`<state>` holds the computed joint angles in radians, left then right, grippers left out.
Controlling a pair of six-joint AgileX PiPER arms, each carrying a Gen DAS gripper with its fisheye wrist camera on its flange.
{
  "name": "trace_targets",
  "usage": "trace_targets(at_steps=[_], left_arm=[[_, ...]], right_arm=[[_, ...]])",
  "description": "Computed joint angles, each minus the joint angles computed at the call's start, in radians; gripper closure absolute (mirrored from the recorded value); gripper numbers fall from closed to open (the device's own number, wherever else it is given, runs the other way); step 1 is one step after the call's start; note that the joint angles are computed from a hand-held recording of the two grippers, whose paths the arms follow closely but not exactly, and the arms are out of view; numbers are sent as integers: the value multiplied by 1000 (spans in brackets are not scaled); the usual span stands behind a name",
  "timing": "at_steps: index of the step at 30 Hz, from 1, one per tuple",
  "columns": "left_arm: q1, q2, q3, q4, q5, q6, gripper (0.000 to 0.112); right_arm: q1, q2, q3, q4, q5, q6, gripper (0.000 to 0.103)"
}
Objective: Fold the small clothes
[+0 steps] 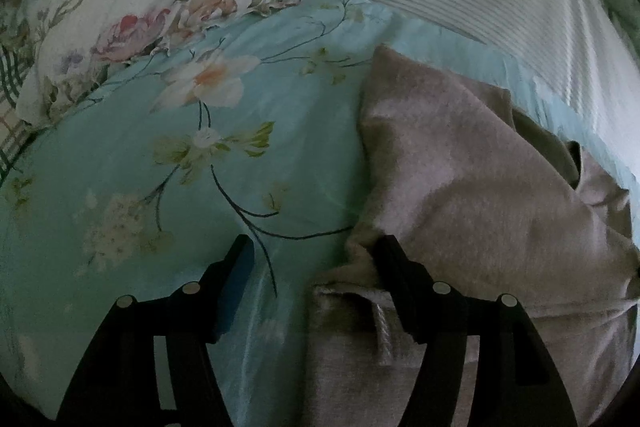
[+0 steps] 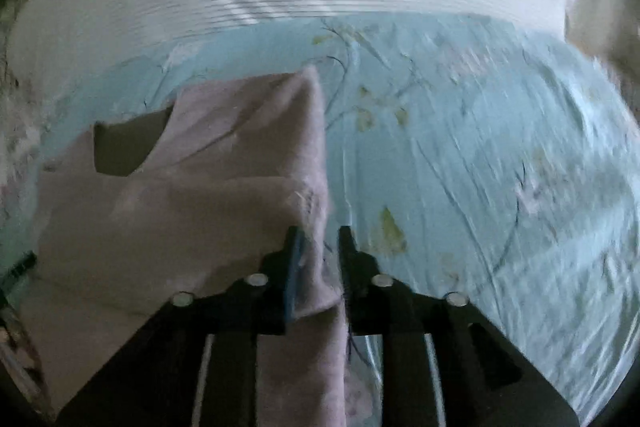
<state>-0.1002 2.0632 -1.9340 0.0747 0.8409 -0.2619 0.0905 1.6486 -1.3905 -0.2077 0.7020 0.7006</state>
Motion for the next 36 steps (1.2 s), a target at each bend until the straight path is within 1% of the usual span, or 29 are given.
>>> trace_targets(at_steps=[1, 2, 4, 5, 6, 8, 10, 12, 13, 15, 17, 19, 21, 24, 25, 26, 27, 28, 29, 30, 32, 34, 35, 36], left_arm=[[3, -19, 17, -4, -2, 8, 46], [11, -51, 54, -20, -15, 25, 46], [39, -133, 158, -78, -52, 79, 45], [55, -174, 211, -111, -65, 110, 44], [80, -222, 274, -164, -78, 159, 43], [130, -306, 388, -275, -90, 261, 42], [185, -390, 503, -392, -78, 384, 40], [238, -465, 608, -498, -41, 509, 40], [260, -498, 653, -542, -15, 562, 40], [305, -563, 746, -627, 47, 672, 40], [326, -634, 834, -660, 71, 751, 39], [321, -727, 927, -653, 58, 811, 37], [341, -790, 981, -665, 102, 879, 36], [406, -862, 1055, -714, 188, 994, 36], [430, -878, 1073, -720, 211, 1026, 36], [453, -893, 1093, -725, 236, 1054, 36], [489, -897, 1111, -731, 281, 1088, 37], [500, -894, 1125, -734, 306, 1099, 38], [520, -892, 1141, -733, 333, 1120, 42], [524, -893, 1158, -725, 338, 1132, 49], [526, -910, 1195, -702, 328, 1153, 56], [540, -904, 1218, -696, 337, 1184, 57], [548, -895, 1228, -699, 344, 1200, 57], [548, -889, 1235, -699, 342, 1207, 57]], right_arm=[[-19, -50, 59, 70, -48, -50, 42], [-22, -96, 107, 100, -78, -69, 27], [-3, -177, 185, 116, -118, -73, 25], [11, -207, 218, 141, -134, -83, 25], [20, -247, 262, 197, -154, -120, 24], [17, -323, 360, 387, -200, -269, 17], [20, -383, 444, 554, -221, -409, 13], [56, -431, 500, 604, -217, -456, 13], [81, -452, 522, 578, -204, -442, 13], [127, -491, 558, 498, -176, -361, 13], [139, -542, 608, 519, -149, -357, 13], [167, -623, 671, 489, -122, -297, 13], [182, -721, 730, 490, -87, -268, 13], [144, -815, 793, 576, -29, -339, 13], [129, -862, 822, 616, -6, -372, 13], [95, -900, 844, 688, 26, -441, 13], [94, -940, 862, 727, 53, -470, 13], [113, -973, 872, 727, 68, -463, 13], [166, -1000, 876, 686, 67, -417, 13], [251, -1020, 876, 613, 60, -331, 13], [363, -1032, 880, 531, 81, -229, 13], [521, -1024, 888, 393, 74, -53, 13], [572, -1027, 900, 351, 70, 7, 13], [584, -1027, 913, 344, 64, 28, 13]])
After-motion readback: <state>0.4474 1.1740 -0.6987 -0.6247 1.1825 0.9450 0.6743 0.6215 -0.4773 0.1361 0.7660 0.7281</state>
